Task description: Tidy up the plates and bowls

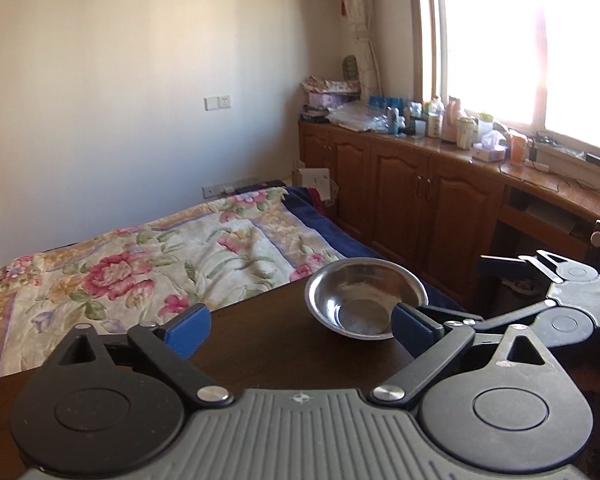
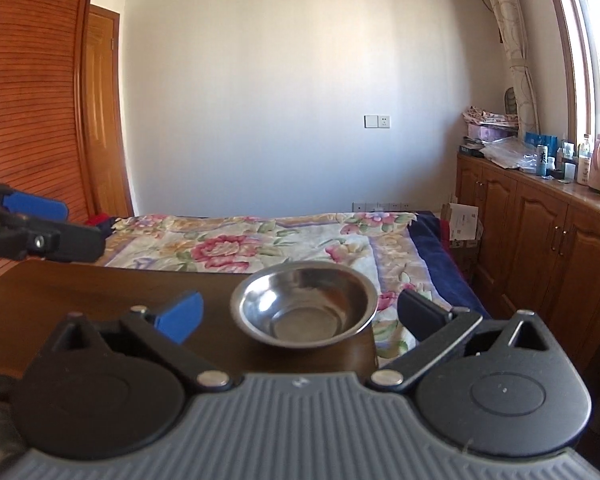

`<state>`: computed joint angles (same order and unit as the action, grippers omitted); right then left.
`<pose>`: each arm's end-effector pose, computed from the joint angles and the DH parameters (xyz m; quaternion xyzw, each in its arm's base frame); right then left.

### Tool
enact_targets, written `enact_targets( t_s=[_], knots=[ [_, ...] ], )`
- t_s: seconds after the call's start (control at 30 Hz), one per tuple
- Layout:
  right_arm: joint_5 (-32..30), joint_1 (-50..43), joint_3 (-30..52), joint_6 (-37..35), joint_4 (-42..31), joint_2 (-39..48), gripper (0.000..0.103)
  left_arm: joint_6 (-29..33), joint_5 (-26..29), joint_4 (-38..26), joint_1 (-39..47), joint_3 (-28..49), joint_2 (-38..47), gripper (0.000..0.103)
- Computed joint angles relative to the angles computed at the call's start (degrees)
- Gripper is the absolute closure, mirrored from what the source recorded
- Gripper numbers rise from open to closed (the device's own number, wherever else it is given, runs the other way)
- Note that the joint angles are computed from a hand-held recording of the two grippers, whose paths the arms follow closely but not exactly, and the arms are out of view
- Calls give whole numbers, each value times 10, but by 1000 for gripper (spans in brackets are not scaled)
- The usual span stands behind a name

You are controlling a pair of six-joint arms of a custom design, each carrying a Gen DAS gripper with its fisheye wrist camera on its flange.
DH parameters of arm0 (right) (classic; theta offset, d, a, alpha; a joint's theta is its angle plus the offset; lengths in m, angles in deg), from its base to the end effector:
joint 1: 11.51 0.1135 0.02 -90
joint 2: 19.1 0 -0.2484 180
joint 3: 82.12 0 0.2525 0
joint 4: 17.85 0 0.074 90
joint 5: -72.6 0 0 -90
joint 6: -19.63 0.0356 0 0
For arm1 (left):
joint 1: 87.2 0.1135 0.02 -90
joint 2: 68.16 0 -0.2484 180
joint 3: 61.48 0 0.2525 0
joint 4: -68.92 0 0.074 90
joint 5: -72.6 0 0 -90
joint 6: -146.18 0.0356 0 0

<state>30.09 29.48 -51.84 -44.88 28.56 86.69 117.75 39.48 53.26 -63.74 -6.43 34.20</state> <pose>0.1957 0.1353 0.0604 0.0958 0.8094 -0.0361 0.5783 0.2750 0.0868 0.0873 0.3843 0.7718 -0.2024 0.4644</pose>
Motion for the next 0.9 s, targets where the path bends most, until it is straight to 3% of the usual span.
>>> enact_targets(
  t_s=[0.17, 0.23, 0.33, 0.4, 0.6, 0.9],
  knots=[
    [-49, -50, 7, 3, 8, 12, 2, -40, -36, 43, -48, 13, 25, 18],
    [-75, -71, 11, 15, 8, 18, 17, -54, -53, 43, -66, 30, 44, 24],
    [-117, -100, 11, 36, 31, 39, 24, -72, -82, 49, -93, 52, 68, 37],
    [-119, -107, 16, 42, 28, 49, 32, -85, -97, 59, -109, 62, 81, 38],
    [-123, -122, 29, 63, 16, 74, 44, -107, -129, 63, -146, 87, 114, 40],
    [-143, -134, 38, 74, -8, 76, 53, -134, -178, 61, -191, 123, 155, 51]
  ],
)
